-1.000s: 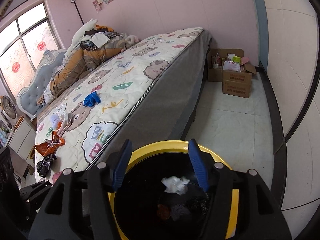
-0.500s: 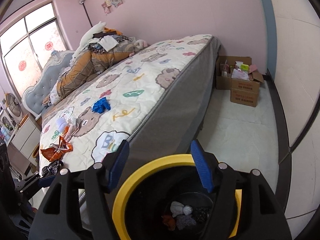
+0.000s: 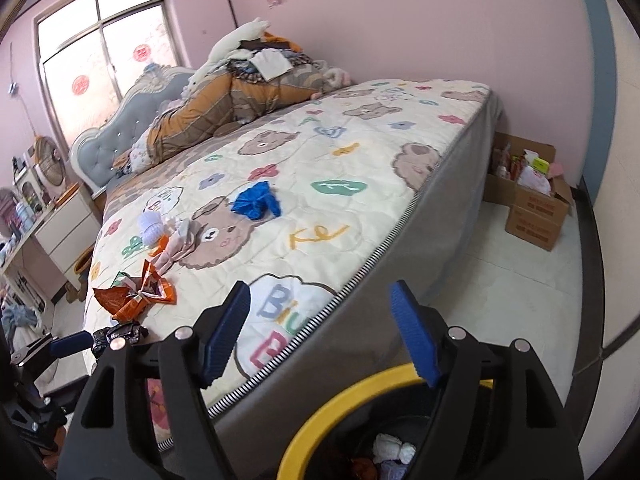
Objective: Collect trash
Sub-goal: 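Move both open tools back toward the trash on the bed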
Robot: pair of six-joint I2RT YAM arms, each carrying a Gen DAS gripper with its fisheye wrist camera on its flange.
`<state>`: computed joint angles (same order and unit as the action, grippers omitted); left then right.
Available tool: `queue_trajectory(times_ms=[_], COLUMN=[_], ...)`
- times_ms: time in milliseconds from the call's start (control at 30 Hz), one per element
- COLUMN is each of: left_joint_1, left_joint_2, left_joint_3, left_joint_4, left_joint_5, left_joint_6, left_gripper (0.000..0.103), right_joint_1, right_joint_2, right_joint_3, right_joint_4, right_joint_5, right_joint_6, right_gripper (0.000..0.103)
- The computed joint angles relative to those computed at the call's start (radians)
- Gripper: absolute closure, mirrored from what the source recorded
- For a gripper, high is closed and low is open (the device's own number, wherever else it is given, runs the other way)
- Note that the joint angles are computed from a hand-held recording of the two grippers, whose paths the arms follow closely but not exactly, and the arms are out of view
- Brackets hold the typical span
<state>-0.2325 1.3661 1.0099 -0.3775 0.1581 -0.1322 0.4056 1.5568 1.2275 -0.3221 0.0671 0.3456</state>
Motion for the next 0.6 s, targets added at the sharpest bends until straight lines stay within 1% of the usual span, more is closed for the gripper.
queue_trajectory(times_ms=[133, 267, 400, 600], left_joint_1=[0.096, 0.198, 0.298, 0.415], left_joint_2=[-0.030, -0.047, -0.052, -0.039], left_joint_3=[-0.027, -0.039, -0.045, -0.064], left_joint_4=[0.012, 0.003, -0.006, -0.005], left_joint_5=[0.006, 0.029, 0.061, 0.104], left_joint_6=[0.025, 0.045, 0.066, 0.096], left_gripper=[0.011, 0.011, 0.011, 0.011], right_joint_1=[0.047, 0.084, 0.118, 0.142], right_joint_2=[0.110, 0.232, 0.365, 0.569], right_joint_3=[0.115, 0.256, 0.429, 0.727], right_joint_4=[0.004, -0.018, -0.060, -0.170], right_joint_5=[0.007, 0.001, 0.011, 0.021], right_joint_6=[-0.015, -0.027, -0.046, -0.069], right_gripper=[0.032, 0.032, 0.032, 0.032])
